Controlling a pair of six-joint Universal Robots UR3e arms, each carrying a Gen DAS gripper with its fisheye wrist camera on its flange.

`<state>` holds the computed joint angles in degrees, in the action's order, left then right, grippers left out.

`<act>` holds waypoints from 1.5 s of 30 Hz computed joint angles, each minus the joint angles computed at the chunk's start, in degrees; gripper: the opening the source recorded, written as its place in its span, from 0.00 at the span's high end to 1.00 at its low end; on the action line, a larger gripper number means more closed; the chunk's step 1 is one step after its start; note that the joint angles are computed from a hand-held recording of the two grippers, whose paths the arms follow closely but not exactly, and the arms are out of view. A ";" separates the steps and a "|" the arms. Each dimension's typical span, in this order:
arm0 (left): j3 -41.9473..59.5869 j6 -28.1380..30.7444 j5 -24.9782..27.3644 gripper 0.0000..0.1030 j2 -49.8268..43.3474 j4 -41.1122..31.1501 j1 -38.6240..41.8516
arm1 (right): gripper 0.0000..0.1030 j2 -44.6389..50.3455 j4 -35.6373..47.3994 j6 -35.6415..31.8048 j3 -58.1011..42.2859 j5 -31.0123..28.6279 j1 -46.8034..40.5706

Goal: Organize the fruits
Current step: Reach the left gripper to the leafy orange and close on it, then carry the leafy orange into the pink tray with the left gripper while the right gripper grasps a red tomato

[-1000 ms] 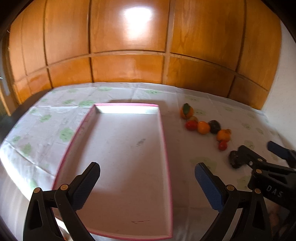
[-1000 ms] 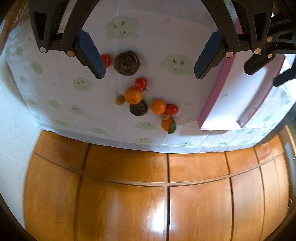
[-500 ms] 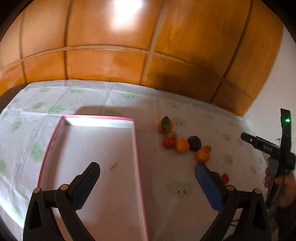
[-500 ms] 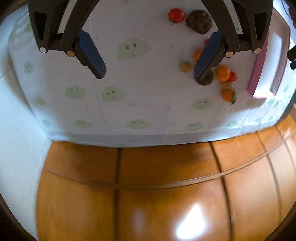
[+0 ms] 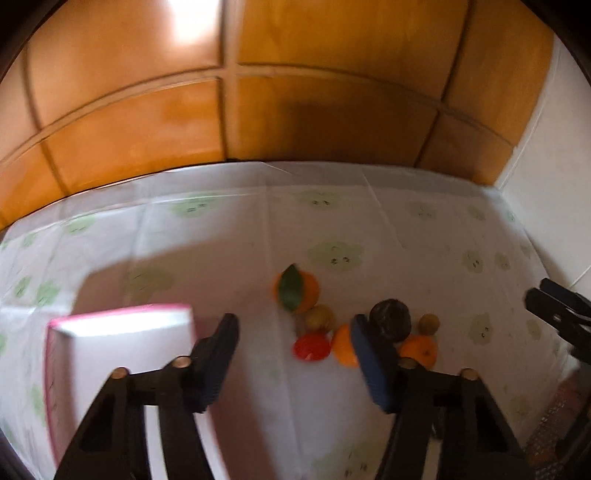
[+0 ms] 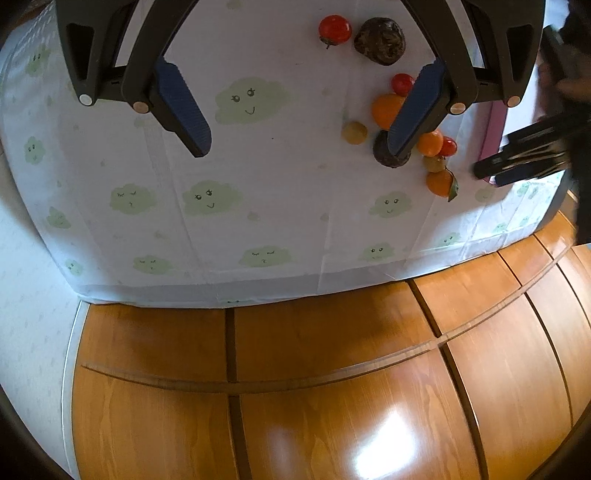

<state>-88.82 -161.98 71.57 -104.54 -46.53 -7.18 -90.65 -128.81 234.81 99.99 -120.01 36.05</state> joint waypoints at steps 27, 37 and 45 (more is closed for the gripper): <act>-8.99 1.43 -11.87 0.60 10.39 -3.35 8.16 | 0.38 -3.25 -3.12 -7.69 9.81 34.66 -14.37; -22.46 13.48 -16.25 0.60 29.31 -15.75 25.94 | 0.55 2.78 4.62 -9.31 3.32 35.05 -10.54; -25.58 19.10 -16.04 0.60 32.93 -21.10 38.57 | 0.56 1.62 5.34 -8.11 4.42 35.70 -10.72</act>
<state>-114.40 -142.88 55.53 -71.62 -67.63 31.38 -89.04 -123.48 226.71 104.41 -84.31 25.32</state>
